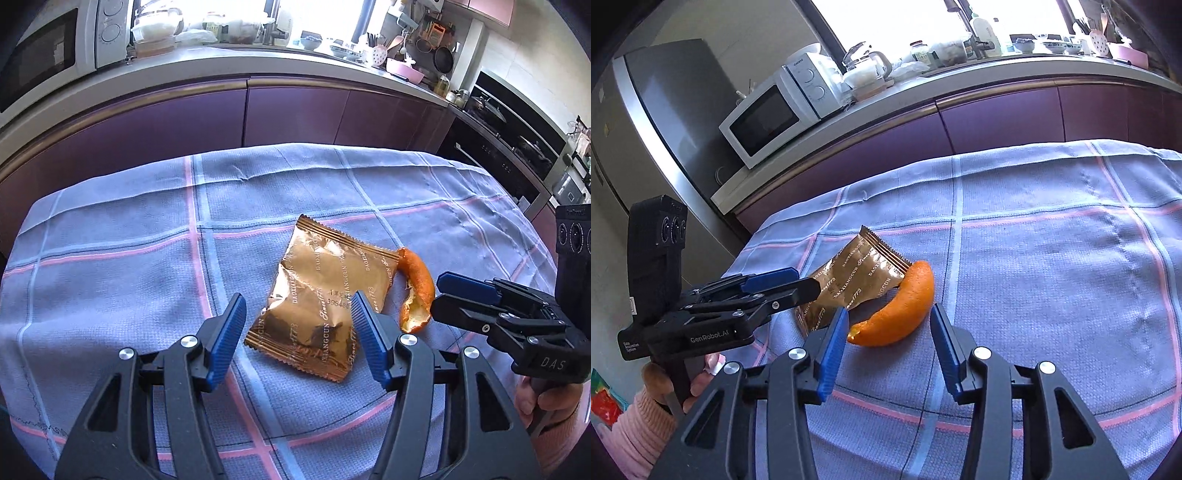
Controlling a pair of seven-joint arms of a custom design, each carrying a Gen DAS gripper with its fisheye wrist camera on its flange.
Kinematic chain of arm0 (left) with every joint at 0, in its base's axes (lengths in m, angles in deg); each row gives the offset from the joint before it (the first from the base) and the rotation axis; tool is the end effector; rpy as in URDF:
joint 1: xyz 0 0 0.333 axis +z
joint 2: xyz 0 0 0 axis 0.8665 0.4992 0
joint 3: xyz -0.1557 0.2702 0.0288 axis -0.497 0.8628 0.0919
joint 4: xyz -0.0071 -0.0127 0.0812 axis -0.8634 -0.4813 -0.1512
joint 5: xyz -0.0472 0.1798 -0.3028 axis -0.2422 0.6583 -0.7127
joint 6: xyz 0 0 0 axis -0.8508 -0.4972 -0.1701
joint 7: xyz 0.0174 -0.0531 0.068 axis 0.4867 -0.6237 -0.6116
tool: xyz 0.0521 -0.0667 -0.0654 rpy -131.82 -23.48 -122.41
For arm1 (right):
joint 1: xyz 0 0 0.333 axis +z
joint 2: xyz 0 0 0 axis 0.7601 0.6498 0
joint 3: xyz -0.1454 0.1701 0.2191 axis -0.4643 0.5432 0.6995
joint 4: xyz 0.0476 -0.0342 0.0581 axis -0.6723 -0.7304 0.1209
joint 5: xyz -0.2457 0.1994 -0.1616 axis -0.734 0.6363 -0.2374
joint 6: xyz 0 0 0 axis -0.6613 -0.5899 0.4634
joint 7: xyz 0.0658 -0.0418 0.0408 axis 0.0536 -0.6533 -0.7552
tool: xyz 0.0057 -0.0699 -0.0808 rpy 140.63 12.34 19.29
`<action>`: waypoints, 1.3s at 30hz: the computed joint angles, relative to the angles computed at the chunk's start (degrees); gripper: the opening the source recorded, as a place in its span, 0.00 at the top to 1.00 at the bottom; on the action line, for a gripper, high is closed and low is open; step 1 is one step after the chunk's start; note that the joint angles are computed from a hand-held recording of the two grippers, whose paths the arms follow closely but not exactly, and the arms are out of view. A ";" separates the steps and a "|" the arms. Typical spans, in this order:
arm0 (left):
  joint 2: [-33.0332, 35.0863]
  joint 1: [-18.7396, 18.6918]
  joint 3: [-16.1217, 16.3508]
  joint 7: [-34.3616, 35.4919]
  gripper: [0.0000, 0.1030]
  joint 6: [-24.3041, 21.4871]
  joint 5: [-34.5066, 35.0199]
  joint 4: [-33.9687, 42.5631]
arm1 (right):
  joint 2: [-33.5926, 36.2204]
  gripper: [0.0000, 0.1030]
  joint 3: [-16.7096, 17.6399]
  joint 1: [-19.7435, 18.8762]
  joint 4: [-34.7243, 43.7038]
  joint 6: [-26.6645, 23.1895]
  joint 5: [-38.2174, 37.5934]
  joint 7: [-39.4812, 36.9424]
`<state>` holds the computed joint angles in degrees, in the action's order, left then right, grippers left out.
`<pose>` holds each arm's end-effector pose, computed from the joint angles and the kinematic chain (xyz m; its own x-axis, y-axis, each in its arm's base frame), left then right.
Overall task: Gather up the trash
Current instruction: 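Close the left tool on the gold foil wrapper while the right tool closes on the orange peel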
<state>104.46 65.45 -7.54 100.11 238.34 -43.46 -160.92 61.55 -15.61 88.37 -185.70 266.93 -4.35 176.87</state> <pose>0.6168 -0.0809 0.3832 -0.5381 -0.8191 0.1989 -0.7238 0.3281 -0.6070 0.4968 0.2890 0.3824 0.0524 -0.9023 -0.4279 -0.7312 0.2572 -0.6318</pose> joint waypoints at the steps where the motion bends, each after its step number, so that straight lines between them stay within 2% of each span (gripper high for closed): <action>1: 0.43 -0.19 0.26 -0.74 0.43 -0.86 0.80 0.55 | 0.05 0.56 -0.09 0.04 0.15 -0.21 0.04 -0.03; 4: 1.55 -0.37 0.44 -2.10 0.43 -3.08 2.53 1.75 | 0.17 0.55 1.34 -1.66 0.20 -0.40 -0.57 0.55; 8: 0.86 0.08 -0.27 -0.15 0.43 -3.28 2.51 0.60 | 0.43 0.55 3.18 -3.99 0.53 -0.95 -1.82 1.74; 13: -0.51 -1.14 0.24 0.18 0.58 -1.23 3.37 -1.73 | 0.50 0.55 2.82 -4.08 0.54 -1.51 -3.03 2.74; 15: -0.81 -0.99 0.13 0.49 0.62 -1.44 3.12 -2.09 | 0.60 0.56 -0.09 -1.15 0.77 -2.08 -2.72 2.91; 17: -1.01 -0.95 0.16 0.33 0.67 -1.38 2.55 -2.40 | 0.68 0.59 -0.43 -0.93 0.94 -2.55 -3.19 3.22; 21: -1.30 -0.63 0.28 0.16 0.81 -1.23 1.13 -2.78 | 0.73 0.74 1.01 -2.52 0.97 -2.52 -4.72 3.92; 23: -1.46 -0.43 0.38 0.11 0.85 -1.59 0.43 -2.92 | 0.62 0.75 -0.52 -1.04 0.75 -2.36 -4.79 4.00; 26: -2.29 -0.19 0.21 1.46 0.88 -0.64 -1.63 -4.03 | 0.42 0.76 -0.59 -1.00 0.32 -1.66 -4.86 4.02; 31: -4.74 0.28 0.36 4.77 0.91 -0.19 -6.26 -6.35 | -0.31 0.79 4.22 -5.58 -0.82 0.11 -5.67 3.86; 35: -7.29 0.36 1.53 8.19 0.92 -0.54 -10.80 -8.54 | -1.02 0.80 5.38 -6.41 -1.68 0.95 -5.46 3.02; 39: -9.66 0.10 3.59 10.51 0.92 -1.05 -14.65 -10.89 | -1.51 0.80 8.44 -9.13 -2.34 1.83 -6.35 3.13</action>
